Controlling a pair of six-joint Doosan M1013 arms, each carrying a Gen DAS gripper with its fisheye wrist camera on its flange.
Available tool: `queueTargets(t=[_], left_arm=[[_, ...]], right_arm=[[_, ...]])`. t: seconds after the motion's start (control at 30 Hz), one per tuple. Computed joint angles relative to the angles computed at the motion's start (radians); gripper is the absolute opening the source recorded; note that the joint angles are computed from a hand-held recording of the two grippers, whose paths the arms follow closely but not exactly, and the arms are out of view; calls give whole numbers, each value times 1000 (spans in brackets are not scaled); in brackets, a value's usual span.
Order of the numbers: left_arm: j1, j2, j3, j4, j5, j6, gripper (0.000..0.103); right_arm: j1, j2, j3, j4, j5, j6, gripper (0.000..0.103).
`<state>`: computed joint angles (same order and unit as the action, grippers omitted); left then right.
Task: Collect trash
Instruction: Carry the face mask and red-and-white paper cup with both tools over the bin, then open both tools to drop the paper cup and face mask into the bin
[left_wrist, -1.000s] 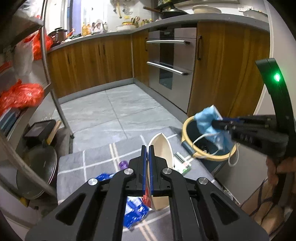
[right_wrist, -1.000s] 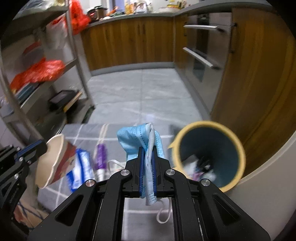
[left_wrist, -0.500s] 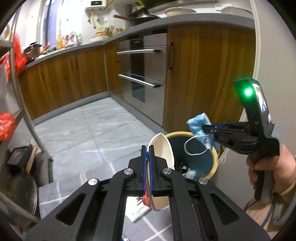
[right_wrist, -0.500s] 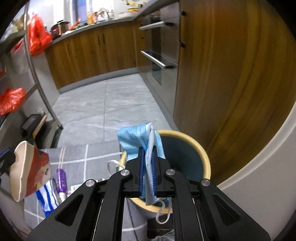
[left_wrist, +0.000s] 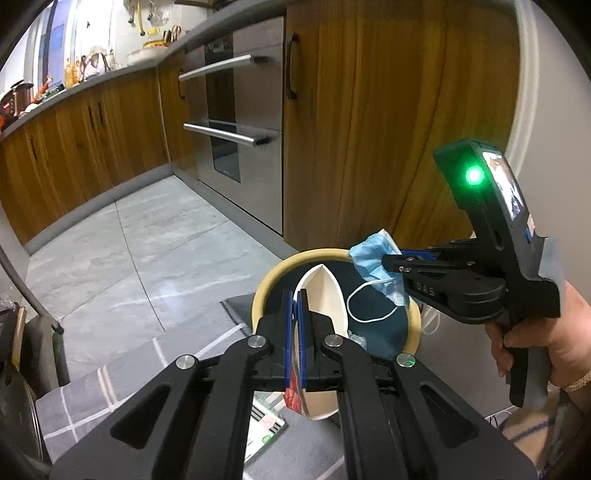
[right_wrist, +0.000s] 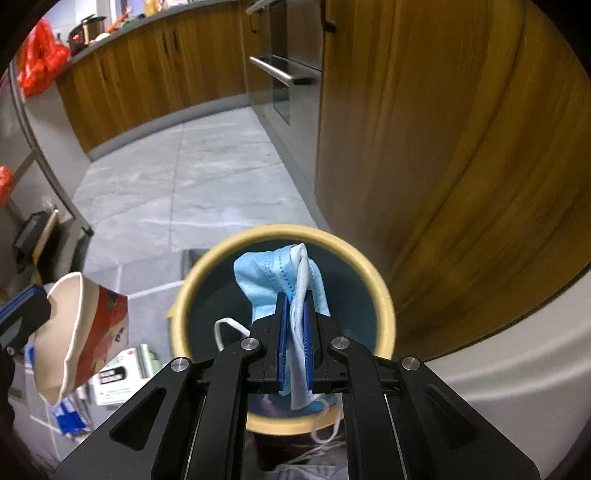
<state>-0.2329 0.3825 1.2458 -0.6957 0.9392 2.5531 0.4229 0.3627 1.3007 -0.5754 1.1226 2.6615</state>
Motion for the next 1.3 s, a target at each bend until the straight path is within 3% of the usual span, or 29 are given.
queueTargets(t=[0.57, 0.87, 1.3], left_arm=[[-72, 81, -41, 115, 19, -78, 2], [-86, 117, -74, 146, 32, -127, 2], [-79, 117, -71, 179, 17, -154, 5]], right_arm=[[-45, 27, 11, 78, -8, -34, 10], [-48, 27, 11, 91, -12, -54, 10], [-42, 26, 10, 77, -24, -75, 34]])
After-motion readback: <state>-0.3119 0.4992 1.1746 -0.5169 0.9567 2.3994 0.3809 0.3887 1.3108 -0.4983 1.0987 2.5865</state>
